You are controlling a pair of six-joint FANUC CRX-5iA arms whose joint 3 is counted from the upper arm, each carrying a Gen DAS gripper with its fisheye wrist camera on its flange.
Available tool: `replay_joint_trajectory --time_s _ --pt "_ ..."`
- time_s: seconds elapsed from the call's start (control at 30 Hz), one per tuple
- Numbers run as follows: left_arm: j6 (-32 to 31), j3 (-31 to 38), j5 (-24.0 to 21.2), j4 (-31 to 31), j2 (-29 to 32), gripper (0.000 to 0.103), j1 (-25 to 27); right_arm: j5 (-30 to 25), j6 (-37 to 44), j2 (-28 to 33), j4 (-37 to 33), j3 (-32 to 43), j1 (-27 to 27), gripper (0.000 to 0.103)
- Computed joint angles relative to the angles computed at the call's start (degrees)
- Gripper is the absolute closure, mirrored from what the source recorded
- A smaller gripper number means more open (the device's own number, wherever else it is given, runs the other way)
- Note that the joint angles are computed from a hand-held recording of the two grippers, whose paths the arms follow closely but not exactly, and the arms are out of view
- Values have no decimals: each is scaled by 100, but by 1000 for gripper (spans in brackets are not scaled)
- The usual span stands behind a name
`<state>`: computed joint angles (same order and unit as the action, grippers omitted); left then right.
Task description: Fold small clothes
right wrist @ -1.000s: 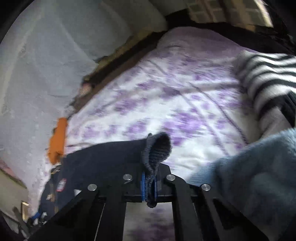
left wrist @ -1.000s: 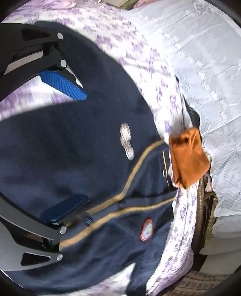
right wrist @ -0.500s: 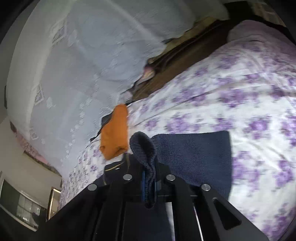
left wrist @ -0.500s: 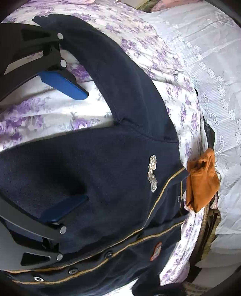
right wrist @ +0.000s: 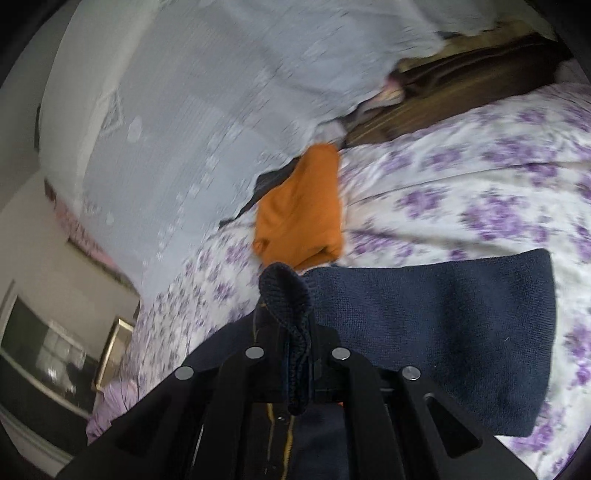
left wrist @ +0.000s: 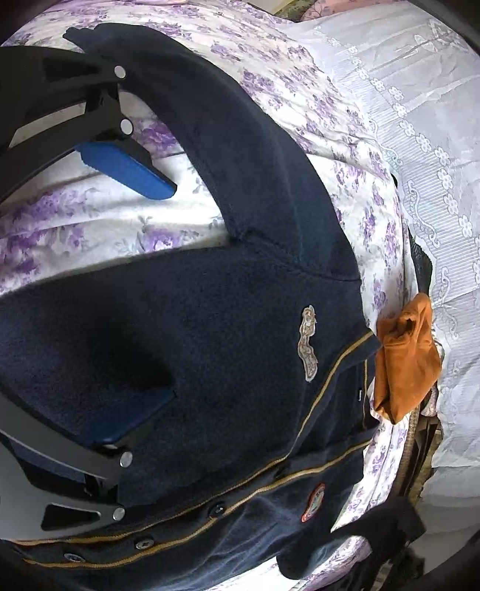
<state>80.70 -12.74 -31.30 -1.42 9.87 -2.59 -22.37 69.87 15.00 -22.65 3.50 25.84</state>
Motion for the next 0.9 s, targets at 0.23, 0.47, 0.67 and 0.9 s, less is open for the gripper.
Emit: replay_joint_trajectory --time_s 0.23,0.47,0.67,0.9 --pt "-52 -15 2 70 14 4 8 -471 661 310 -431 486 102 96" --pt "-1039 270 -400 1801 315 4 264 -682 1094 456 -962 742 40 96" --pt "-18 2122 -956 850 1373 4 -163 -923 1499 643 -1390 1064 25 96" --pt "1083 3408 -1901 -542 2209 4 -566 -1087 1607 1192 -1479 1492 182 93"
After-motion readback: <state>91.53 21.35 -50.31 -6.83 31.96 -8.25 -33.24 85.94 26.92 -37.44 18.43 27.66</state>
